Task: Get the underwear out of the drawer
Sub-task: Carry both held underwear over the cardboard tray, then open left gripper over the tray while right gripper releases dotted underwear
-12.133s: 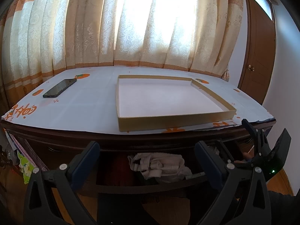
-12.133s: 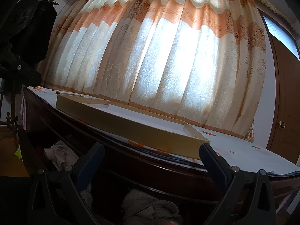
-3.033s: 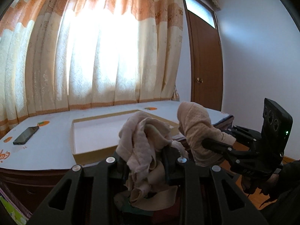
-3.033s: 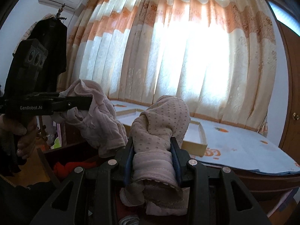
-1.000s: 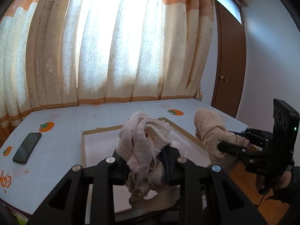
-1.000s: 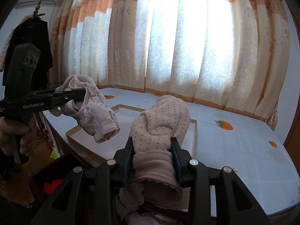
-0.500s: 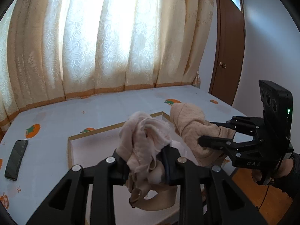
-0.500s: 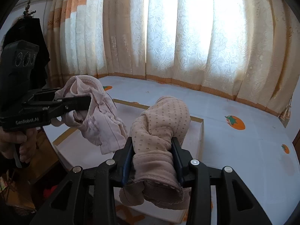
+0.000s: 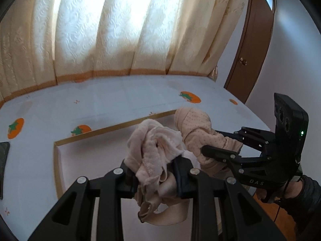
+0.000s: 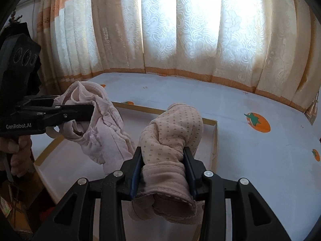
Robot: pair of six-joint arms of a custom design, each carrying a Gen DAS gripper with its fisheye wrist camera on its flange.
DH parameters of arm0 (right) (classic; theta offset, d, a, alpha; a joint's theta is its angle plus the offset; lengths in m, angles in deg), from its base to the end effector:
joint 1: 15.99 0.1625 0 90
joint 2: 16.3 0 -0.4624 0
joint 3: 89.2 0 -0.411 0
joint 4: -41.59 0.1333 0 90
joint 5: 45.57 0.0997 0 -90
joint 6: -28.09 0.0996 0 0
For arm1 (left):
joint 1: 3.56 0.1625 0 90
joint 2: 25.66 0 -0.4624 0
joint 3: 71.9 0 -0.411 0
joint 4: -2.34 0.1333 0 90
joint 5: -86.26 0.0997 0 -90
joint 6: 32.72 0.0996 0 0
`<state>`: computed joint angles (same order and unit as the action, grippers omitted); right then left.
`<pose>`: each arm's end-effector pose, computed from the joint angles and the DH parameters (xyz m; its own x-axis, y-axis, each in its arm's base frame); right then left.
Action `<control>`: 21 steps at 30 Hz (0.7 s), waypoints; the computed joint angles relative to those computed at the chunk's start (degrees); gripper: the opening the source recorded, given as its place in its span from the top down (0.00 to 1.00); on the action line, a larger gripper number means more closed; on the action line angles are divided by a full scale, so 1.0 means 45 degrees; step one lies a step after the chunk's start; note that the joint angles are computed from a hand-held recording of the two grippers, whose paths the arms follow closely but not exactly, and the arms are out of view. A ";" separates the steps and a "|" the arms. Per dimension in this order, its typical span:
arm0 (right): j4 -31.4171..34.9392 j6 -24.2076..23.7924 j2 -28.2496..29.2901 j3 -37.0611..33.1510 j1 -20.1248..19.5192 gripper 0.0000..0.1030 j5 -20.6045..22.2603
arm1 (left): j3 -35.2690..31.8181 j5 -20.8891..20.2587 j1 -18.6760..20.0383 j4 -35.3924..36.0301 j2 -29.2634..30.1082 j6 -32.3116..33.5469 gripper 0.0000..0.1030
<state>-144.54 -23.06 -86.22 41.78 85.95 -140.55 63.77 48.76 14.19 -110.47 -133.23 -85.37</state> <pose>0.2246 -0.4597 0.2132 -0.4860 -0.7223 0.4920 -0.8733 0.3798 -0.3051 -0.2369 -0.2987 0.3402 -0.8242 0.1240 -0.5526 0.4832 0.6628 -0.5721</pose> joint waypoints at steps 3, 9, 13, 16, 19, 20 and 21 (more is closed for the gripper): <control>0.0102 0.0083 0.0169 -0.0208 -0.0005 0.60 -0.0069 | -0.0229 -0.0581 0.0761 -0.0864 0.0369 0.0912 0.75; 0.0297 0.0239 0.0530 -0.0697 0.0041 0.60 -0.0180 | -0.0657 -0.1435 0.1973 -0.1912 0.1028 0.2125 0.75; 0.0779 0.0567 0.0666 -0.1002 0.0037 0.59 -0.0423 | -0.0828 -0.1830 0.2543 -0.2418 0.1289 0.2509 0.74; 0.1016 0.0789 0.0746 -0.1173 0.0006 0.58 -0.0500 | -0.0902 -0.1849 0.2816 -0.2755 0.1574 0.2781 0.72; 0.1184 0.0876 0.0832 -0.1299 0.0034 0.58 -0.0663 | -0.0910 -0.1781 0.3066 -0.3191 0.1747 0.2794 0.61; 0.1163 0.0921 0.0839 -0.1306 0.0037 0.58 -0.0690 | -0.0882 -0.1675 0.3102 -0.3232 0.1774 0.2564 0.59; 0.1075 0.0942 0.0834 -0.1269 0.0032 0.57 -0.0691 | -0.0888 -0.1685 0.3152 -0.3276 0.1779 0.2498 0.57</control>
<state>-139.70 -18.82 -82.46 36.07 86.09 -143.66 59.78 41.17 28.37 -125.21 -125.22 -74.13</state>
